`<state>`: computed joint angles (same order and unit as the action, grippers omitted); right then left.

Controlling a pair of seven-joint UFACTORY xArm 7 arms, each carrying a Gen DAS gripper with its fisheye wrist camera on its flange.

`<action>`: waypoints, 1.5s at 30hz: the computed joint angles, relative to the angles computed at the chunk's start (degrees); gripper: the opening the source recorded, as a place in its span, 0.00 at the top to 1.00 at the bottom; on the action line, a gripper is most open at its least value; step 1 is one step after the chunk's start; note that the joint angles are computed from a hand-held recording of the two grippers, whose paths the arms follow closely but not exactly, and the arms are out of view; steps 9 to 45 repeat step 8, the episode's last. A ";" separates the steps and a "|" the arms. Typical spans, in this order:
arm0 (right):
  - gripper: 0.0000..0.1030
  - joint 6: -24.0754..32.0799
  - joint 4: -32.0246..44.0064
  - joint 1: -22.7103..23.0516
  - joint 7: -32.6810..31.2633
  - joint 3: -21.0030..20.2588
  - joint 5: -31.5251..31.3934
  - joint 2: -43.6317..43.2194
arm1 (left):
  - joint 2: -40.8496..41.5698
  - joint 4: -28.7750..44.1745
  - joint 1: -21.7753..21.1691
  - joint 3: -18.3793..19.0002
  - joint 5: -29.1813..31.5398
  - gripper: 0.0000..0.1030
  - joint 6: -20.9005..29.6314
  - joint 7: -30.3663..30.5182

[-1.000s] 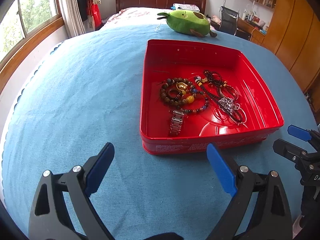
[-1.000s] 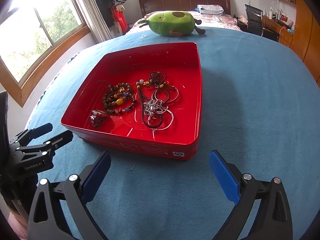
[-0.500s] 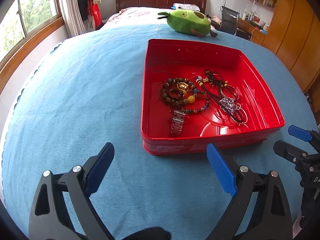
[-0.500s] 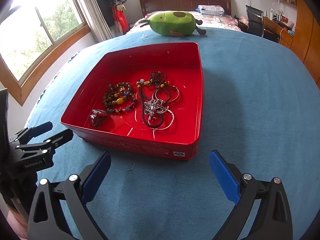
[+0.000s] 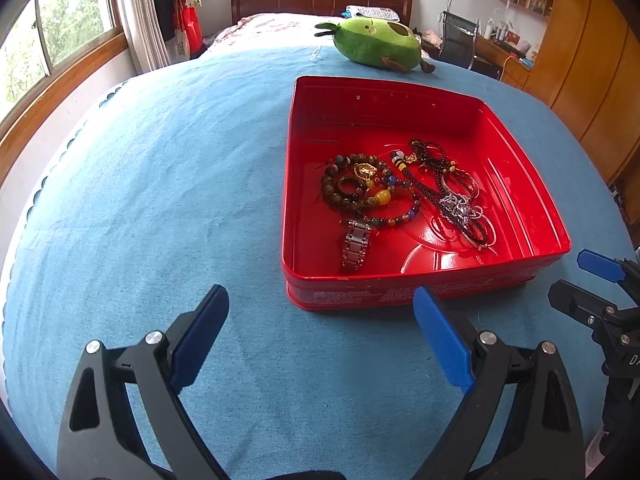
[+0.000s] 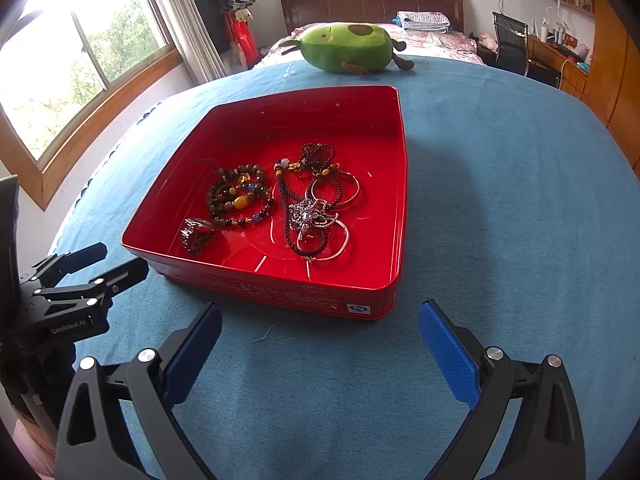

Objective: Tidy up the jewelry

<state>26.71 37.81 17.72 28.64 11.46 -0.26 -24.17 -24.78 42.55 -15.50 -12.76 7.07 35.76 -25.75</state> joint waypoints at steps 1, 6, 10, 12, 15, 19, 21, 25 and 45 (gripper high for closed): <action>0.04 -0.02 0.04 -0.01 0.00 -0.01 -0.03 0.04 | 0.03 0.05 0.03 -0.04 0.06 0.10 0.14 -0.06; 0.04 -0.01 0.14 -0.28 0.23 0.17 -0.59 0.11 | 0.23 0.19 0.00 -0.03 0.13 0.10 0.28 -0.14; 0.04 0.06 0.22 -0.12 0.02 0.03 -0.46 0.25 | 0.24 0.17 0.06 -0.06 0.27 0.10 0.25 -0.20; 0.04 0.06 0.22 -0.12 0.02 0.03 -0.46 0.25 | 0.24 0.17 0.06 -0.06 0.27 0.10 0.25 -0.20; 0.04 0.06 0.22 -0.12 0.02 0.03 -0.46 0.25 | 0.24 0.17 0.06 -0.06 0.27 0.10 0.25 -0.20; 0.04 0.06 0.22 -0.12 0.02 0.03 -0.46 0.25 | 0.24 0.17 0.06 -0.06 0.27 0.10 0.25 -0.20; 0.04 0.06 0.22 -0.12 0.02 0.03 -0.46 0.25 | 0.24 0.17 0.06 -0.06 0.27 0.10 0.25 -0.20; 0.04 0.06 0.22 -0.12 0.02 0.03 -0.46 0.25 | 0.24 0.17 0.06 -0.06 0.27 0.10 0.25 -0.20; 0.04 0.06 0.22 -0.12 0.02 0.03 -0.46 0.25 | 0.24 0.17 0.06 -0.06 0.27 0.10 0.25 -0.20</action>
